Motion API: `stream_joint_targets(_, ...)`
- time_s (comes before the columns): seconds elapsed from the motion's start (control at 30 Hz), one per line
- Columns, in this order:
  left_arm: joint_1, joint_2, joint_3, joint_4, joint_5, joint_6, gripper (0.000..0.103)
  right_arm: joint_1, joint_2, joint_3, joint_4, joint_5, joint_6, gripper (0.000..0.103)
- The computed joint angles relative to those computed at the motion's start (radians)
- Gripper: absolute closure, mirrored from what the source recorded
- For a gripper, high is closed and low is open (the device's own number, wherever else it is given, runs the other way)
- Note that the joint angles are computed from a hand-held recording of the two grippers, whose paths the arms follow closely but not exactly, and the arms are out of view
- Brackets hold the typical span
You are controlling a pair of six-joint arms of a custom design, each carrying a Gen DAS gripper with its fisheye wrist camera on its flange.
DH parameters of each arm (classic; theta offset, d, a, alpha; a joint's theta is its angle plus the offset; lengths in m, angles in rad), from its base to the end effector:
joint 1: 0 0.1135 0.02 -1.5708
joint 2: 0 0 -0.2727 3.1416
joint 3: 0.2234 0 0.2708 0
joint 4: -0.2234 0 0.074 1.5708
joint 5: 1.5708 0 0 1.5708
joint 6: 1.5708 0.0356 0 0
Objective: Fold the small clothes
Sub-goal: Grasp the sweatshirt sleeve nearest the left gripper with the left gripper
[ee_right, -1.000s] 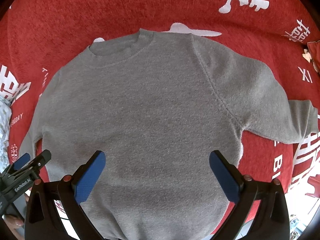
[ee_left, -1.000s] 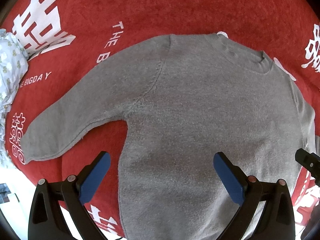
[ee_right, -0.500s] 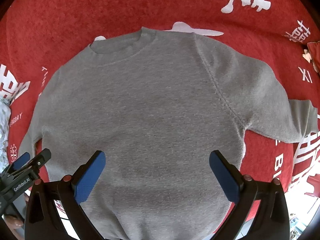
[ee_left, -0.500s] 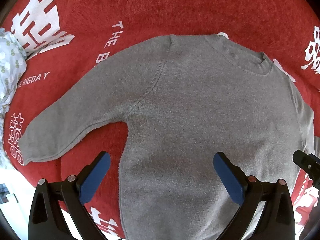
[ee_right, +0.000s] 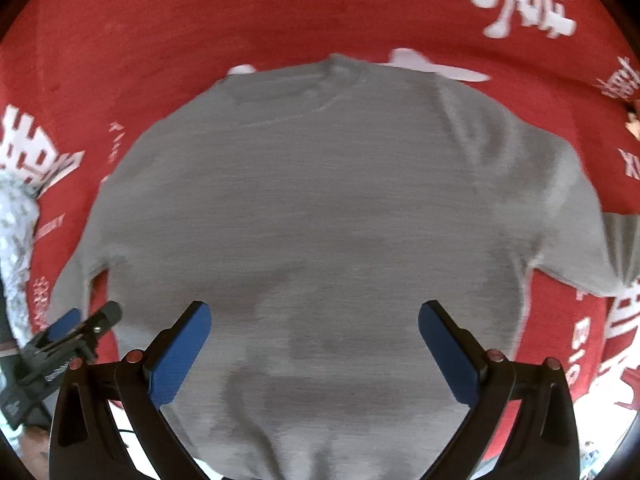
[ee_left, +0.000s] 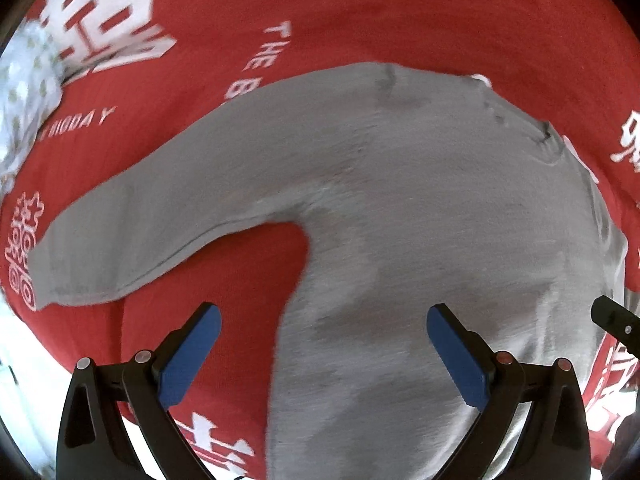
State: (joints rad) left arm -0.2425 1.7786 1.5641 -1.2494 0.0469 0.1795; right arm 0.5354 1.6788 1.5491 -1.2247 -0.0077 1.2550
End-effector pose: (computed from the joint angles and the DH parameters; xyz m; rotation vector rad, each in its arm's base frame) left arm 0.3478 -0.0878 0.2738 0.6395 2.9672 -0.0763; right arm 0.2945 0.1750 0.3029 1.0555 2.8093 0.2616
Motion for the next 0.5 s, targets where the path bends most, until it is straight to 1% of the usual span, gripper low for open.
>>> stream_joint_targets(0.07,0.058,-0.002,-0.016,0.013,0.019,0.017,0.000,0.011,0.043,0.038,0.015,-0.026,-0.032,0.000)
stream_joint_targets(0.2,0.229,0.018,-0.021,0.056,0.082,0.039,0.000,0.062,0.164,0.177,-0.011,-0.026,-0.101,0.000)
stream_joint_targets(0.27,0.321,0.038,-0.021,0.100,0.096,0.028,0.000,0.086,0.227,0.255,-0.016,-0.041,-0.125,0.000)
stream_joint_targets(0.33,0.394,0.057,-0.028,0.151,0.107,0.010,0.000,0.104,0.274,0.305,0.010,-0.088,-0.142,0.000)
stream_joint_targets(0.47,0.530,0.186,0.034,0.157,0.240,-0.027,0.000,0.147,0.364,0.411,0.023,-0.103,-0.160,0.000)
stream_joint_targets(0.5,0.557,0.223,0.053,0.152,0.294,-0.040,0.000,0.155,0.383,0.432,0.026,-0.108,-0.165,0.000)
